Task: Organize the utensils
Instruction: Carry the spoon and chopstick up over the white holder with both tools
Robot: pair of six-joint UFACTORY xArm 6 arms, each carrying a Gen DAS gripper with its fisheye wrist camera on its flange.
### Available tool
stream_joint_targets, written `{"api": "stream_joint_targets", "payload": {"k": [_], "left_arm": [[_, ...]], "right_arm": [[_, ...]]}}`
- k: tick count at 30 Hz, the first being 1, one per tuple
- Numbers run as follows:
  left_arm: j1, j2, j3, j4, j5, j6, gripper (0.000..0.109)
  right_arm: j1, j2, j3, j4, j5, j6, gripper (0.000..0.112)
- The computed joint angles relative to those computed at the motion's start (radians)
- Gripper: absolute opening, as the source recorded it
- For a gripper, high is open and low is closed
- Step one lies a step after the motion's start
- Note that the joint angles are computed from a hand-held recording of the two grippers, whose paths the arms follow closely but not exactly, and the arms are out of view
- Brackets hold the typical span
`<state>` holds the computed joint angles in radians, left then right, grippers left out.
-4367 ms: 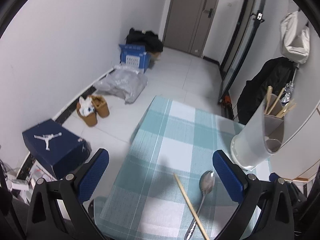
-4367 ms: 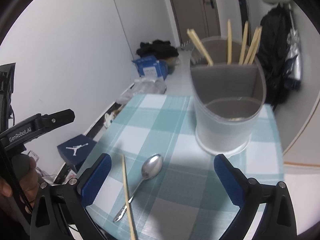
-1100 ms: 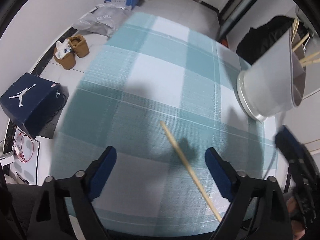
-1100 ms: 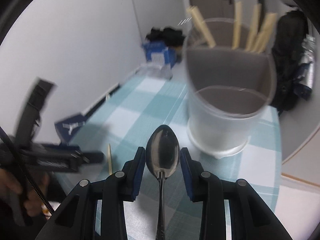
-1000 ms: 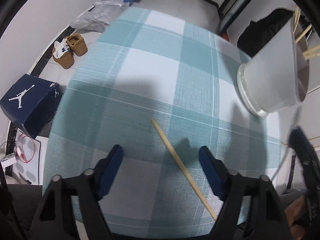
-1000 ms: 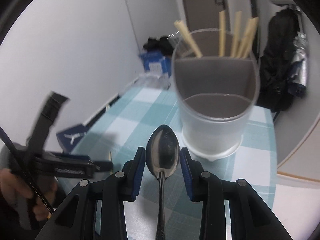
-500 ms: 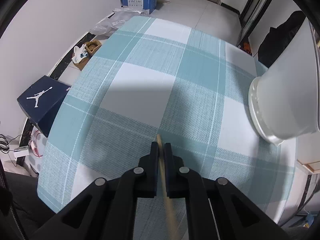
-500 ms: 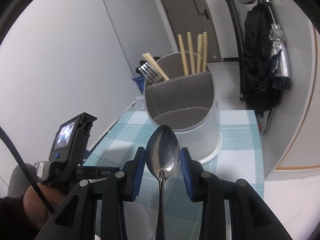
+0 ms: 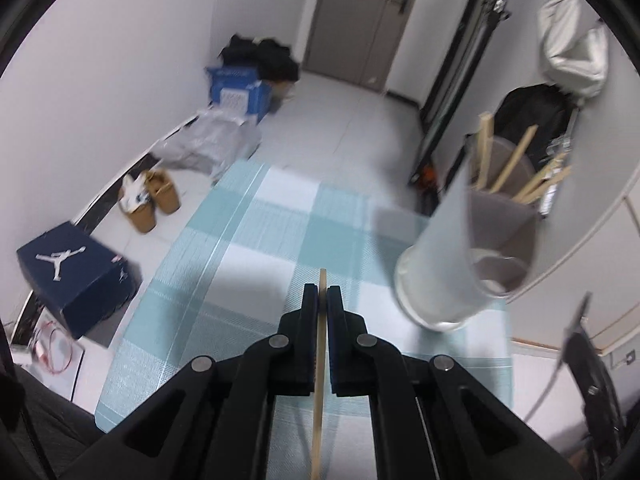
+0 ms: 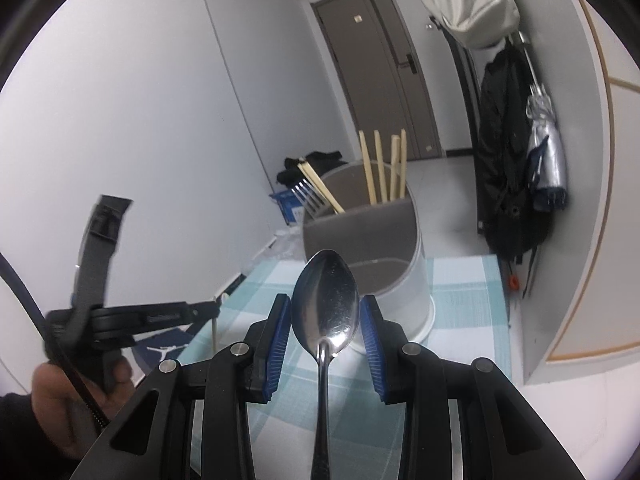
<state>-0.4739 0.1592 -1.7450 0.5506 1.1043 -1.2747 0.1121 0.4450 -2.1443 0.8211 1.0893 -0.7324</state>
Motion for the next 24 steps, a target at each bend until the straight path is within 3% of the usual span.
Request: {"api": "stream_joint_targets", "payload": {"k": [2,9,11,16,21,24], "left_arm": [[0.011,-0.022,0.028,-0.02,-0.065,0.002,0.001],[0.022,-0.051,0.067,-0.014,-0.136,0.015,0.001],[0.034,-0.068,0.096,-0.042,-0.21,0.045,0.001],[0.047,-0.074,0.091,-0.09,-0.285,0.099,0.001],[0.06,-0.049,0.025,-0.131,-0.32,0.173,0.001],[0.07,-0.008,-0.064,-0.153,-0.331,0.234,0.001]], "right_arm": [[0.003,-0.021,0.029,0.008,-0.023,-0.014,0.034],[0.01,-0.059,0.086,-0.003,-0.066,-0.011,0.034],[0.014,-0.066,0.095,-0.002,-0.081,-0.012,0.034],[0.02,-0.069,0.091,-0.002,-0.112,-0.017,0.034],[0.018,-0.031,0.016,-0.014,-0.134,0.028,0.034],[0.015,0.034,-0.107,-0.023,-0.127,0.077,0.034]]}}
